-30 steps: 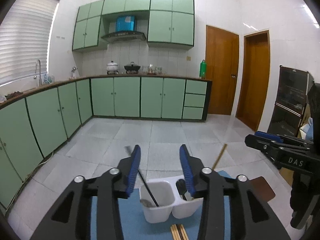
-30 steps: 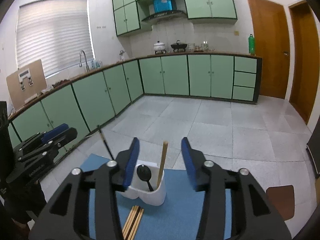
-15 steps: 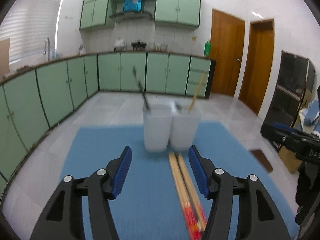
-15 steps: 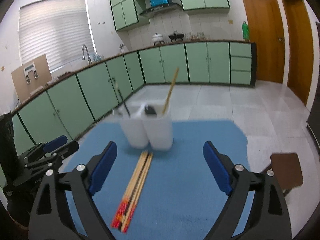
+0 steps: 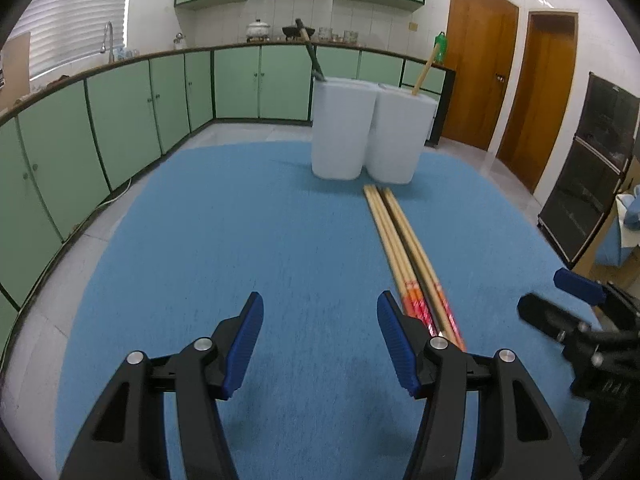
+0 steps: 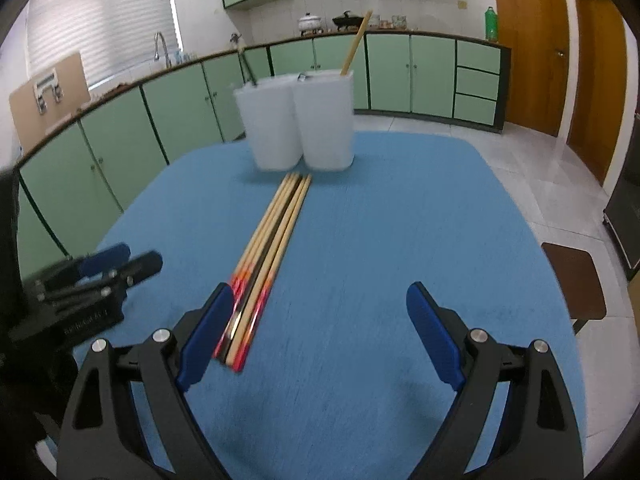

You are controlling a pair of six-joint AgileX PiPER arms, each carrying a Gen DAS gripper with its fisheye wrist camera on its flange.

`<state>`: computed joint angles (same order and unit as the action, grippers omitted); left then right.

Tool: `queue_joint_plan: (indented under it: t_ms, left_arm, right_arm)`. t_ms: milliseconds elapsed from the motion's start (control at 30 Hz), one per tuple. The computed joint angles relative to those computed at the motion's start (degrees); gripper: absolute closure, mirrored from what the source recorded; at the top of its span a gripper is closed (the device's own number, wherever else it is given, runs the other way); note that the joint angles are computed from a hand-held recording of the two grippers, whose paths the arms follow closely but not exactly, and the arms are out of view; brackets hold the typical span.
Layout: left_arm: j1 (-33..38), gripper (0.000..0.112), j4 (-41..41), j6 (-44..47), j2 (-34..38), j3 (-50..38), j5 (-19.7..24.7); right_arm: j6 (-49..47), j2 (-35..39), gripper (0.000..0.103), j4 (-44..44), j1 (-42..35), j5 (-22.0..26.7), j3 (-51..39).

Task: Organize utensils
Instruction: 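Open both grippers and withdraw them back toward the chopstick bundle, then grasp a red-patterned chopstick with the right gripper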

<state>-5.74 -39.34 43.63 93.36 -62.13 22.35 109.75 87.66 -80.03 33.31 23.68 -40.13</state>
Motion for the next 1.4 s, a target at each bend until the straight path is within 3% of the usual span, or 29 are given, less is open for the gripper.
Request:
queue_joint_plan:
  t_ms: [667,1067,1267,1400]
  left_arm:
    - [0.7,0.052,3.29,-2.47,-0.55,2.4,1.01]
    - [0.94,0.051,2.73,-1.71,-0.47,2.96,0.65]
    - [1.42,0.051,1.95,-0.68,-0.66,3.38,0.58]
    - [1.49,0.051,1.52,0.02,-0.83,3.65,0.44]
  right_arm:
    - [-20.6,6.14,0.023,20.21,2.69,1.0,-4.2]
    - [-16.3,4.08,0.027,18.61,0.86,4.88,-1.73]
    - [-10.37,1.66,0.035,12.55,0.2,-0.67,1.19]
    - [-13.14,3.56,0.052,14.43,0.22,-3.0,-0.55]
